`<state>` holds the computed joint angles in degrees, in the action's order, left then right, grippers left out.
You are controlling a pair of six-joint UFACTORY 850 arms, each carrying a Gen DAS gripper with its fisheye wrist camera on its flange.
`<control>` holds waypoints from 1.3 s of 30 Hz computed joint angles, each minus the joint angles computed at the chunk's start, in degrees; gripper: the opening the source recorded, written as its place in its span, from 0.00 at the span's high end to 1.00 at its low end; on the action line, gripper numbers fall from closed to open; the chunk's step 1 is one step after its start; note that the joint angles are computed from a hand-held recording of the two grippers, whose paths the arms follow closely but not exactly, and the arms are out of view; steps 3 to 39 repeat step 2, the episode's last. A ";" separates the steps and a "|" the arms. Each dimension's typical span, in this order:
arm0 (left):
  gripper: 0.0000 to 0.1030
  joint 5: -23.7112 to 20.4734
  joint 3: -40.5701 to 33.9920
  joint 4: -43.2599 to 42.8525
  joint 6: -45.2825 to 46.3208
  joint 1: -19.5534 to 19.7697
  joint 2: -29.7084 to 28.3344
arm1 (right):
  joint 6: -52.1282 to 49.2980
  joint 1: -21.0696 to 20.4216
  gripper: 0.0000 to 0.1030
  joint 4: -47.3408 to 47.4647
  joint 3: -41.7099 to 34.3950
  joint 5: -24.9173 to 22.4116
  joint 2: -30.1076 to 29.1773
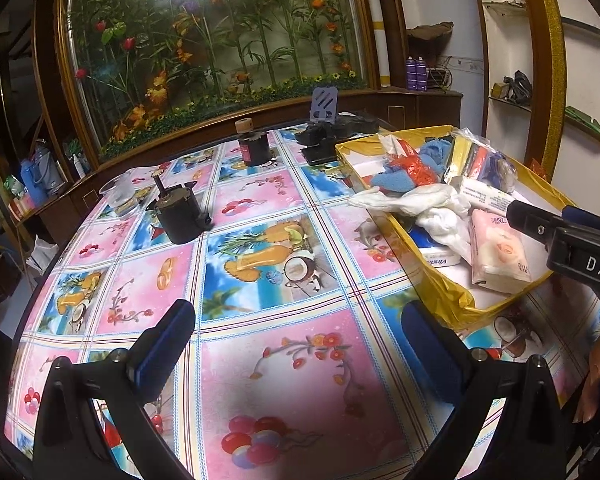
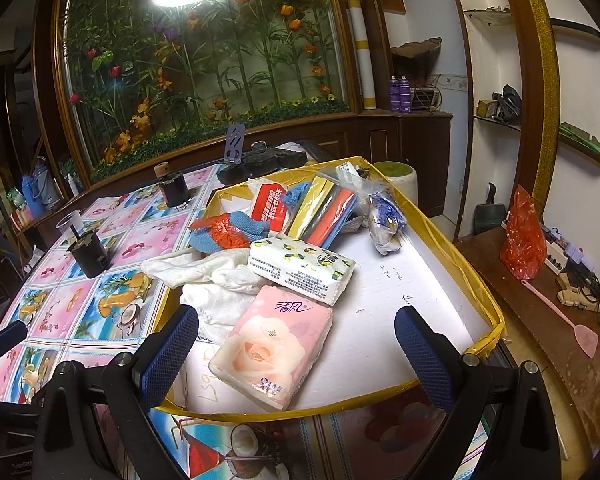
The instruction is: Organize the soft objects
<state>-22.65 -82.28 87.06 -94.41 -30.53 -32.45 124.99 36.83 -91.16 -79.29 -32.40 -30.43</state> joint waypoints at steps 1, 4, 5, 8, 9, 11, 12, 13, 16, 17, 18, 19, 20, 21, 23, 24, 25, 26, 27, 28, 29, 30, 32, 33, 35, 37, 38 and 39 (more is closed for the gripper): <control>0.00 0.26 -0.15 -0.79 0.62 0.14 -0.07 | -0.18 -0.01 0.03 0.04 -0.01 0.00 -0.01; 0.00 0.45 -0.18 -1.15 0.80 0.25 -0.06 | -0.65 0.10 0.03 0.37 -0.02 -0.19 0.03; 0.00 0.45 -0.18 -1.15 0.80 0.25 -0.06 | -0.65 0.10 0.03 0.37 -0.02 -0.19 0.03; 0.00 0.45 -0.18 -1.15 0.80 0.25 -0.06 | -0.65 0.10 0.03 0.37 -0.02 -0.19 0.03; 0.00 0.45 -0.18 -1.15 0.80 0.25 -0.06 | -0.65 0.10 0.03 0.37 -0.02 -0.19 0.03; 0.00 0.45 -0.18 -1.15 0.80 0.25 -0.06 | -0.65 0.10 0.03 0.37 -0.02 -0.19 0.03; 0.00 0.45 -0.18 -1.15 0.80 0.25 -0.06 | -0.65 0.10 0.03 0.37 -0.02 -0.19 0.03; 0.00 0.45 -0.18 -1.15 0.80 0.25 -0.06 | -0.65 0.10 0.03 0.37 -0.02 -0.19 0.03; 0.00 0.45 -0.18 -1.15 0.80 0.25 -0.06 | -0.65 0.10 0.03 0.37 -0.02 -0.19 0.03; 0.00 0.45 -0.18 -1.15 0.80 0.25 -0.06 | -0.65 0.10 0.03 0.37 -0.02 -0.19 0.03; 0.00 0.45 -0.18 -1.15 0.80 0.25 -0.06 | -0.65 0.10 0.03 0.37 -0.02 -0.19 0.03; 0.00 0.45 -0.18 -1.15 0.80 0.25 -0.06 | -0.65 0.10 0.03 0.37 -0.02 -0.19 0.03; 0.00 0.45 -0.18 -1.15 0.80 0.25 -0.06 | -0.65 0.10 0.03 0.37 -0.02 -0.19 0.03; 0.00 0.45 -0.18 -1.15 0.80 0.25 -0.06 | -0.65 0.10 0.03 0.37 -0.02 -0.19 0.03; 0.00 0.45 -0.18 -1.15 0.80 0.25 -0.06 | -0.65 0.10 0.03 0.37 -0.02 -0.19 0.03; 0.00 0.45 -0.18 -1.15 0.80 0.25 -0.06 | -0.65 0.10 0.03 0.37 -0.02 -0.19 0.03; 0.00 0.45 -0.18 -1.15 0.80 0.25 -0.06 | -0.65 0.10 0.03 0.37 -0.02 -0.19 0.03; 0.00 0.45 -0.18 -1.15 0.80 0.25 -0.06 | -0.65 0.10 0.03 0.37 -0.02 -0.19 0.03; 0.00 0.45 -0.18 -1.15 0.80 0.25 -0.06 | -0.65 0.10 0.03 0.37 -0.02 -0.19 0.03; 0.00 0.45 -0.18 -1.15 0.80 0.25 -0.06 | -0.65 0.10 0.03 0.37 -0.02 -0.19 0.03; 0.00 0.45 -0.18 -1.15 0.80 0.25 -0.06 | -0.65 0.10 0.03 0.37 -0.02 -0.19 0.03; 0.00 0.45 -0.18 -1.15 0.80 0.25 -0.06 | -0.65 0.10 0.03 0.37 -0.02 -0.19 0.03; 0.00 0.45 -0.18 -1.15 0.80 0.25 -0.06 | -0.65 0.10 0.03 0.37 -0.02 -0.19 0.03; 0.00 0.45 -0.18 -1.15 0.80 0.25 -0.06 | -0.65 0.10 0.03 0.37 -0.02 -0.19 0.03; 0.00 0.45 -0.18 -1.15 0.80 0.25 -0.06 | -0.65 0.10 0.03 0.37 -0.02 -0.19 0.03; 0.00 0.45 -0.18 -1.15 0.80 0.25 -0.06 | -0.65 0.10 0.03 0.37 -0.02 -0.19 0.03; 0.00 0.45 -0.18 -1.15 0.80 0.25 -0.06 | -0.65 0.10 0.03 0.37 -0.02 -0.19 0.03; 0.00 0.45 -0.18 -1.15 0.80 0.25 -0.06 | -0.65 0.10 0.03 0.37 -0.02 -0.19 0.03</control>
